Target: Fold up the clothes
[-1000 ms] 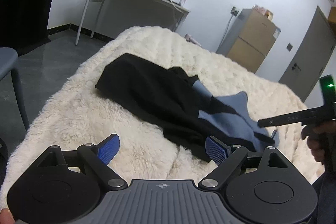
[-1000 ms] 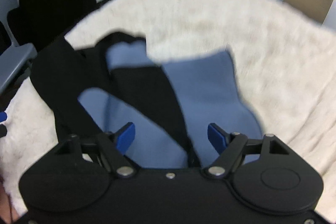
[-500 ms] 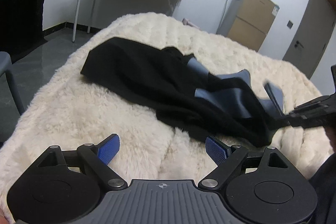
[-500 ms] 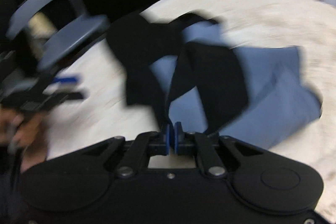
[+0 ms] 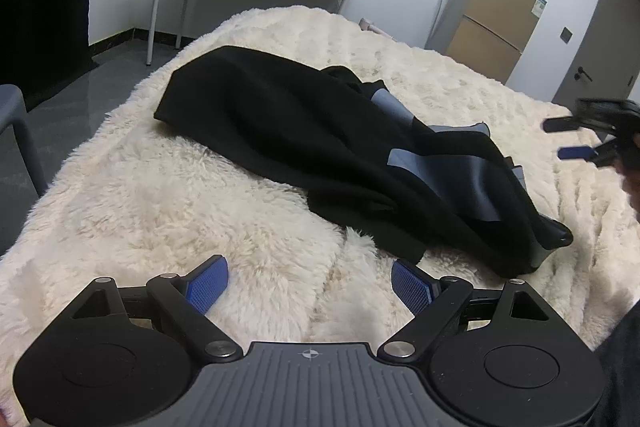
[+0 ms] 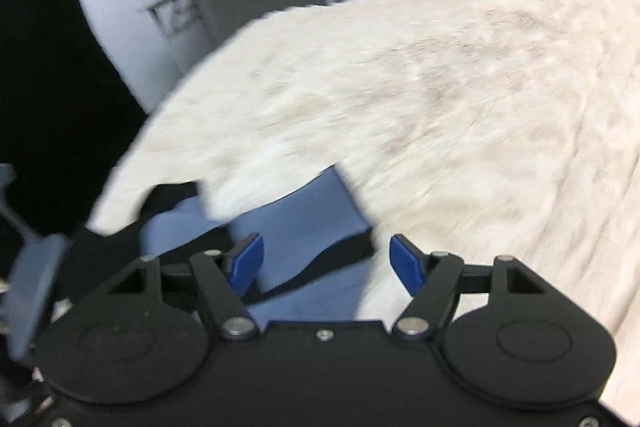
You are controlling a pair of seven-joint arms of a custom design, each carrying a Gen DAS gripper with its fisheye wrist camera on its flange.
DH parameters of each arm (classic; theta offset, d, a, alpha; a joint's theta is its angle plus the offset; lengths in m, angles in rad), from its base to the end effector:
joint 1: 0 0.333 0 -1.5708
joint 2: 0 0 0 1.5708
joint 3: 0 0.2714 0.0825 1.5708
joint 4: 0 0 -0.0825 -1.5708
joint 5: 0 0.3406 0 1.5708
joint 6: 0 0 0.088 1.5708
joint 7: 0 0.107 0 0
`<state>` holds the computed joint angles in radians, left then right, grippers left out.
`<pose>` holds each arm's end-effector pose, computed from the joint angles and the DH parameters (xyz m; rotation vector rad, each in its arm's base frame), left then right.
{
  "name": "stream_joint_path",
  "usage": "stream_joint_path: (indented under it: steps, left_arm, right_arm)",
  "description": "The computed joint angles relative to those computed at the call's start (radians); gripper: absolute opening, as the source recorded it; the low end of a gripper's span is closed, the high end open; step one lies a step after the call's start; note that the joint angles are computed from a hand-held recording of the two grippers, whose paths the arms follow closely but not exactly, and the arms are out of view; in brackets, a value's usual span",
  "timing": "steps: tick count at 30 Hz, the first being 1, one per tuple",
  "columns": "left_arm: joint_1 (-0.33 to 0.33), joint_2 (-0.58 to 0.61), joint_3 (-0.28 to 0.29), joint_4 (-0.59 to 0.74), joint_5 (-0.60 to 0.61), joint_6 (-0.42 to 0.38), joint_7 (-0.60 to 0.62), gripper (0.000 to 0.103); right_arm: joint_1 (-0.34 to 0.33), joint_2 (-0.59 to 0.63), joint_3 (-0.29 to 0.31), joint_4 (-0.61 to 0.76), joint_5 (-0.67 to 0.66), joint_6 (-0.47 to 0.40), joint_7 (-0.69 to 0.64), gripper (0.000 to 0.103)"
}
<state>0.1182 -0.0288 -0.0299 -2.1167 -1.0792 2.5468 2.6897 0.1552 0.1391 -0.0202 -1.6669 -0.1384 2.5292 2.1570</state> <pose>0.5313 0.0584 0.4471 -1.6303 2.0765 -1.1833 0.6007 0.0838 0.5691 -1.4056 2.0456 -0.5281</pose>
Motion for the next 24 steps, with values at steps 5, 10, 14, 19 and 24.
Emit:
stream_joint_path:
  steps: [5,10,14,19,24]
  left_arm:
    - [-0.006,-0.001,-0.006,-0.004,0.000,0.013,0.001,0.086]
    - [-0.010,-0.002,-0.006,-0.009,0.023,0.019,0.004,0.086]
    - [-0.015,0.009,-0.011,0.004,0.032,0.027,-0.023,0.086]
    - [-0.011,0.010,-0.010,0.024,0.016,-0.002,-0.039,0.086]
    - [-0.010,0.019,-0.013,0.036,0.028,-0.009,-0.056,0.086]
  right_arm:
    - [-0.038,0.241,0.014,0.293,0.166,-0.247,-0.037,0.058]
    - [-0.136,0.129,0.112,0.065,0.260,0.001,-0.071,0.009]
    - [-0.461,0.026,0.421,-0.101,0.017,0.223,0.146,0.006]
    - [-0.400,-0.209,0.238,-0.259,-0.831,0.019,1.023,0.009]
    - [-0.078,-0.286,-0.061,-0.355,-0.973,-0.246,1.389,0.049]
